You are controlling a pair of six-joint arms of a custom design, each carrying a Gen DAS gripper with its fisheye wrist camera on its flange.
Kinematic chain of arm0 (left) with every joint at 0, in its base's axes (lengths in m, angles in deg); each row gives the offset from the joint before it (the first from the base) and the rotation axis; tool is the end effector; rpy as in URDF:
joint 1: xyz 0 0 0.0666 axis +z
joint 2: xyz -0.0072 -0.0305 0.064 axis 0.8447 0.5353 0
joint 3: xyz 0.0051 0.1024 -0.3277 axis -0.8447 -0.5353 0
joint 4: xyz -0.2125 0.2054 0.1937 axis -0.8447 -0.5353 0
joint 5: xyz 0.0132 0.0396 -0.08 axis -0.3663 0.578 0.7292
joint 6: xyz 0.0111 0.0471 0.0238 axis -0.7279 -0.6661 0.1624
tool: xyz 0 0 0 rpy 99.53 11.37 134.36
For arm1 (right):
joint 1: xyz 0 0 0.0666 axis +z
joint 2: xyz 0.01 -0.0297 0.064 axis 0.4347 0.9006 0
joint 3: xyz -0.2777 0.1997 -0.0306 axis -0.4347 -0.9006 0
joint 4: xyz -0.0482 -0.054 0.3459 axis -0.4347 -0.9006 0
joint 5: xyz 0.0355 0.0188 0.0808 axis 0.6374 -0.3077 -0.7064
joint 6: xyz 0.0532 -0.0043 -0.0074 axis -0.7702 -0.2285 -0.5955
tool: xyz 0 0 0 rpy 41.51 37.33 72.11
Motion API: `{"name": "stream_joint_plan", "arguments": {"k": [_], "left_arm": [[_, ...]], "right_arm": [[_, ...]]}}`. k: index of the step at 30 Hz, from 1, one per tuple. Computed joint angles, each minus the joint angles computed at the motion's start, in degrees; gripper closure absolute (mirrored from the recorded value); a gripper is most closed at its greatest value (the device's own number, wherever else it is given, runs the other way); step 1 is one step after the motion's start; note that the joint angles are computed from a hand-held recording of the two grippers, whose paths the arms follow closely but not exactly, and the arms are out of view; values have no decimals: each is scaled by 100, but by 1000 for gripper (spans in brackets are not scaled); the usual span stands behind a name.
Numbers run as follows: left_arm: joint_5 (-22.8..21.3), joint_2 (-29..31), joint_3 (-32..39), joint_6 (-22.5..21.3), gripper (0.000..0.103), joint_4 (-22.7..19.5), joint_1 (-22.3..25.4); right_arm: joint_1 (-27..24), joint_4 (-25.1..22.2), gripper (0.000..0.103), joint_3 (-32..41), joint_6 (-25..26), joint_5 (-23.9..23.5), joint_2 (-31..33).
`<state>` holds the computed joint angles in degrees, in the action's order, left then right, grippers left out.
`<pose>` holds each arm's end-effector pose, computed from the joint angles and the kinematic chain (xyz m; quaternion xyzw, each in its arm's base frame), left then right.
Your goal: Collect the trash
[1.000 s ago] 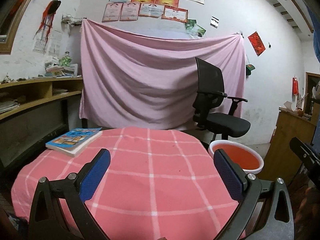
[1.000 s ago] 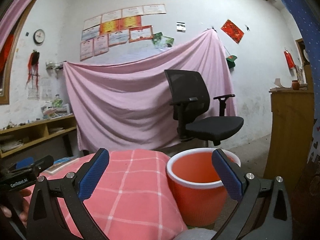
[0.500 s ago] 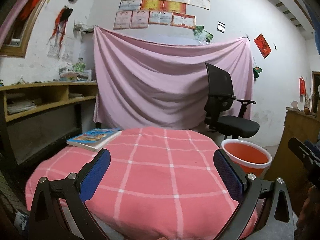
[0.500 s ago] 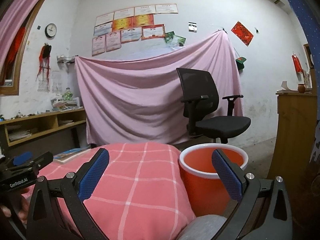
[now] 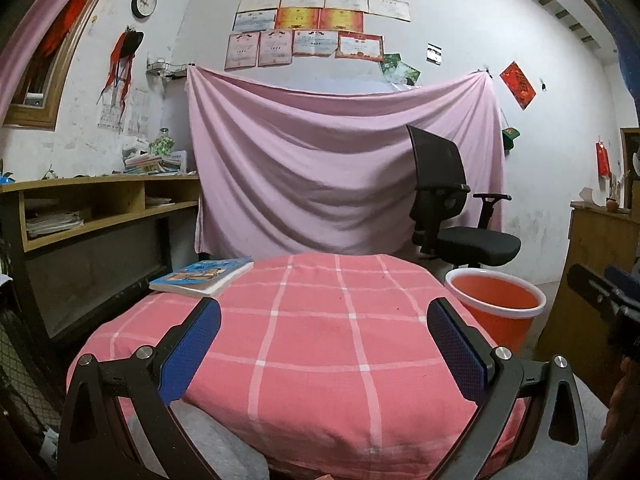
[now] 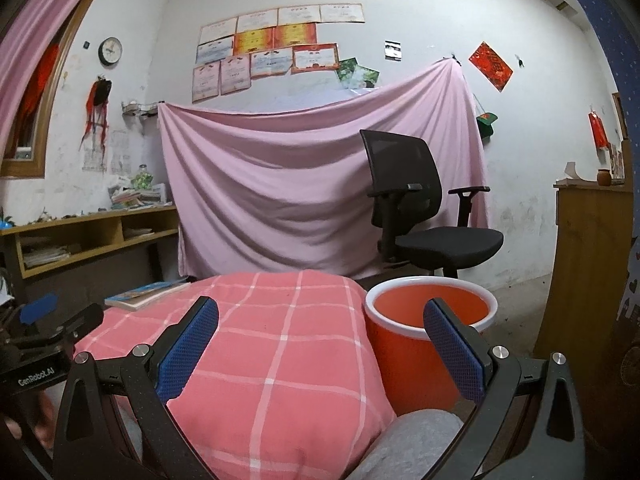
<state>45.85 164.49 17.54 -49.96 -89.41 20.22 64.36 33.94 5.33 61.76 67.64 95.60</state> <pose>0.3786 -0.2675 0.4390 0.0261 0.7731 -0.0484 0.6319 0.3815 0.2778 0.4668 -0.0132 0.7616 0.0244 0.6475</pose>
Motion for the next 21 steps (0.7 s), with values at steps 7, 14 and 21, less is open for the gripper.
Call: {"name": "stream_joint_plan", "arguments": {"k": [7,14,21], "left_arm": [[-13,14,-10,105,2,-28,3],[-7,2,-30,103,2,-15,12],[-34,4,-51,104,2,6,-11]], "right_arm": [[14,-153,0,84,-49,5,79],[-7,-185,0,65,-96,-30,74],[-18,-194,0,60,-101,-47,67]]}}
